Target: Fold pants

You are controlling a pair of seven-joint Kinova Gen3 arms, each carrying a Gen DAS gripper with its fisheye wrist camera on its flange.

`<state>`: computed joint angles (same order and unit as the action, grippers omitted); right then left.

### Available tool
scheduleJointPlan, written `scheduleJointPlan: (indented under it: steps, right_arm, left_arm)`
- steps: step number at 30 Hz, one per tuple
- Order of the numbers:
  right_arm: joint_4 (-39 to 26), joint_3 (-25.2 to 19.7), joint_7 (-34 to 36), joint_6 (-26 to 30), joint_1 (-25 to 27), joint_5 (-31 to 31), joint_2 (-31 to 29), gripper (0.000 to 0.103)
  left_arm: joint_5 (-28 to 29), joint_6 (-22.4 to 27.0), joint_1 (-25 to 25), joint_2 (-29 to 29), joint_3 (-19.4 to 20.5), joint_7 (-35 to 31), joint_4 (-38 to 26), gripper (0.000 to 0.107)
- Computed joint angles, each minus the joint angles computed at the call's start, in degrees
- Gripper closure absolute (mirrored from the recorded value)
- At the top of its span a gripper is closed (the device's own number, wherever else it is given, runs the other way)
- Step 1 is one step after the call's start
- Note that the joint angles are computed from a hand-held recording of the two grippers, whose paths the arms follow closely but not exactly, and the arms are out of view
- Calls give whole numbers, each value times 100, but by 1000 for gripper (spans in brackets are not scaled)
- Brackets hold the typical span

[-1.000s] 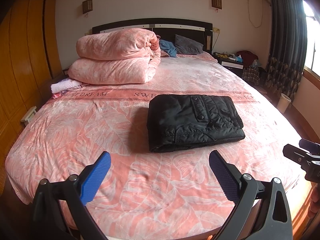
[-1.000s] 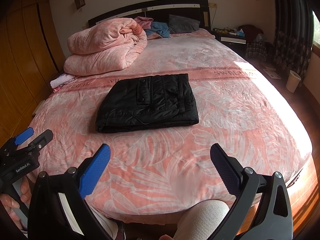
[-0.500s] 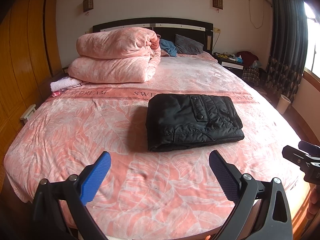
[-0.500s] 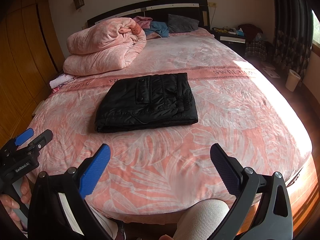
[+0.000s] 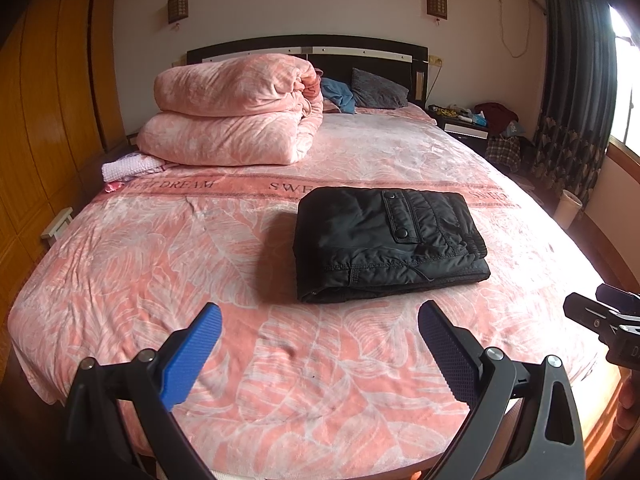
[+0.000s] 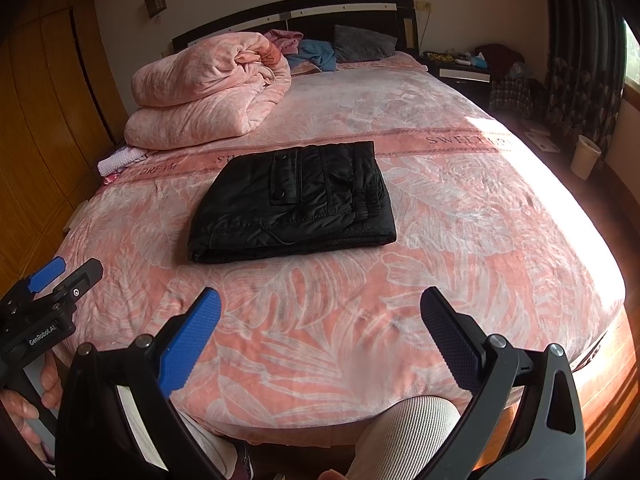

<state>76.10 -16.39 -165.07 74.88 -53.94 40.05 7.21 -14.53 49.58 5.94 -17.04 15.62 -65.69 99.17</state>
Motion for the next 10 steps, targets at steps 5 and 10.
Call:
scheduleJointPlan:
  steps: [5,10]
  right_arm:
    - [13,3,-2,-23,8,-13,4,3]
    - [10,6,-5,-20,0,-16,9,3]
  left_arm:
    - [48,-3,5,2,-30,-27,12,8]
    - [154,-14,24,-5,-112,-125,34,8]
